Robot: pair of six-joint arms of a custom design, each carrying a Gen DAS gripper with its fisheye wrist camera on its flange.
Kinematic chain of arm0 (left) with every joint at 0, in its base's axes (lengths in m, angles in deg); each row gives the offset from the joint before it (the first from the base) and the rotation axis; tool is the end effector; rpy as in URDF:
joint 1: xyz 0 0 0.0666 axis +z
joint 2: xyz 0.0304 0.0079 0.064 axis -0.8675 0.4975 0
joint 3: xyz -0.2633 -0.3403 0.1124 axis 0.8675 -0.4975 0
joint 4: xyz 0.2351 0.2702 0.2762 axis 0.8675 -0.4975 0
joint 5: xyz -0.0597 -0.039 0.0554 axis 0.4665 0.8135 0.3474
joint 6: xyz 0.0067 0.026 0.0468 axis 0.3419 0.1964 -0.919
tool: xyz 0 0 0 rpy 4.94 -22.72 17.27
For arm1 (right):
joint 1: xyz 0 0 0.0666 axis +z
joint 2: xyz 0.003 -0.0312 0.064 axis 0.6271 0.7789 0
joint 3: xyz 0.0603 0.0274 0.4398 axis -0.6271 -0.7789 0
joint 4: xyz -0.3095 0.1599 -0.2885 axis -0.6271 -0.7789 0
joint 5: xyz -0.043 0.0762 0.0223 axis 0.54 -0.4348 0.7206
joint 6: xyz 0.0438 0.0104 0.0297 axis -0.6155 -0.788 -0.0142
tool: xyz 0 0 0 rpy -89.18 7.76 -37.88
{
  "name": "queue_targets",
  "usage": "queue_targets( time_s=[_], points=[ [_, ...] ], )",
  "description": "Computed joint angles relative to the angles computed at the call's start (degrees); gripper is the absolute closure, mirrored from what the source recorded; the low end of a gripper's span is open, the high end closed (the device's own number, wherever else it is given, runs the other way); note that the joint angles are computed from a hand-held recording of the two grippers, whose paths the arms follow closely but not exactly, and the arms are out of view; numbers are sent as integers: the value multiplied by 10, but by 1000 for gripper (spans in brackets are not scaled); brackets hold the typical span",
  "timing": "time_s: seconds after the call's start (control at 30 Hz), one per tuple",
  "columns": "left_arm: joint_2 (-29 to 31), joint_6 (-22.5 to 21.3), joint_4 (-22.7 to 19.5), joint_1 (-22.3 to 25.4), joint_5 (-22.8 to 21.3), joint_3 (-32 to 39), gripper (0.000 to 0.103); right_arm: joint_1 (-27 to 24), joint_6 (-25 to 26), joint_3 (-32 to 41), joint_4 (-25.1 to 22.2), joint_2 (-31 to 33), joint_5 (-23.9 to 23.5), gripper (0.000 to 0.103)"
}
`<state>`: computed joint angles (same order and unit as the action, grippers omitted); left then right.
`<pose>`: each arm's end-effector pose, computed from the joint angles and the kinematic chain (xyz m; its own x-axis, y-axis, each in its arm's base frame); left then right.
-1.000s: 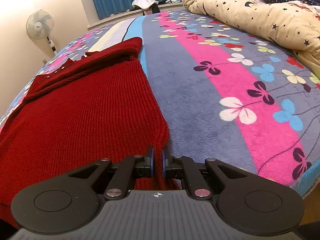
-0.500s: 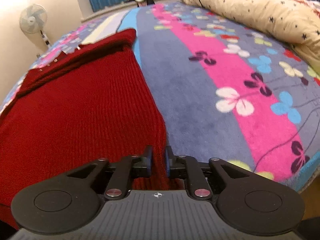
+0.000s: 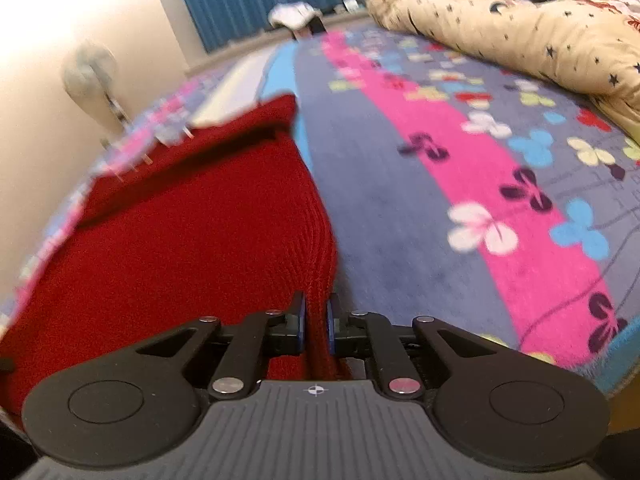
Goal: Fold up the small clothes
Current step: 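Lift the hem with both grippers and fold it toward the collar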
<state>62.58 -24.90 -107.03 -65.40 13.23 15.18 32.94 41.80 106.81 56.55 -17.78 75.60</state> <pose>0.4432 -0.0421 0.4126 -0.6988 -0.1948 -0.6883 -0.0693 0.9761 -0.2058 0.4254 -0.0362 0.3673 -0.6743 0.2743 -0.6856 0.0756 0.9492 0.3055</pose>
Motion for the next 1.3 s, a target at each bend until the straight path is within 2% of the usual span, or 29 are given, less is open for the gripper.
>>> queue_targets(
  time_s=[0.13, 0.23, 0.37, 0.43, 0.57, 0.67, 0.73, 0.8, 0.87, 0.93, 1.0, 1.1, 1.2, 1.27, 1.3],
  points=[
    [-40, 9, 40, 17, 55, -8, 93, -33, -36, -1, 32, -35, -89, 96],
    [-55, 23, 36, 28, 82, 2, 94, -60, -72, 5, 55, -54, -154, 97],
    [-86, 48, 32, 53, 140, 15, 95, -76, -98, 11, 73, -79, -203, 97],
    [-104, 43, 23, 67, 166, 23, 95, -89, -116, 8, 85, -97, -229, 97],
    [-137, 47, -30, 105, 240, 53, 96, -133, -155, 2, 93, -138, -291, 97],
    [-151, 46, -44, 133, 284, 73, 95, -170, -201, -6, 129, -163, -333, 97],
    [-137, 54, -59, 146, 294, 92, 95, -188, -240, -4, 151, -158, -342, 97],
    [-109, 56, -68, 150, 286, 108, 95, -189, -244, 7, 148, -135, -331, 97],
    [-62, 59, -83, 143, 265, 132, 95, -171, -218, 30, 122, -96, -290, 97],
    [-2, 56, -100, 134, 246, 168, 95, -147, -218, 65, 100, -39, -259, 97],
    [68, 55, -114, 123, 220, 214, 95, -111, -175, 122, 41, 28, -197, 97],
    [183, 49, -131, 113, 181, 297, 95, -69, -152, 229, -30, 147, -133, 97],
    [286, 48, -181, 112, 165, 378, 94, -39, -135, 319, -79, 250, -82, 97],
    [332, 50, -228, 114, 168, 416, 90, -23, -123, 343, -94, 289, -55, 96],
    [341, 55, -233, 117, 175, 423, 87, -18, -99, 354, -103, 306, -42, 95]
  ],
)
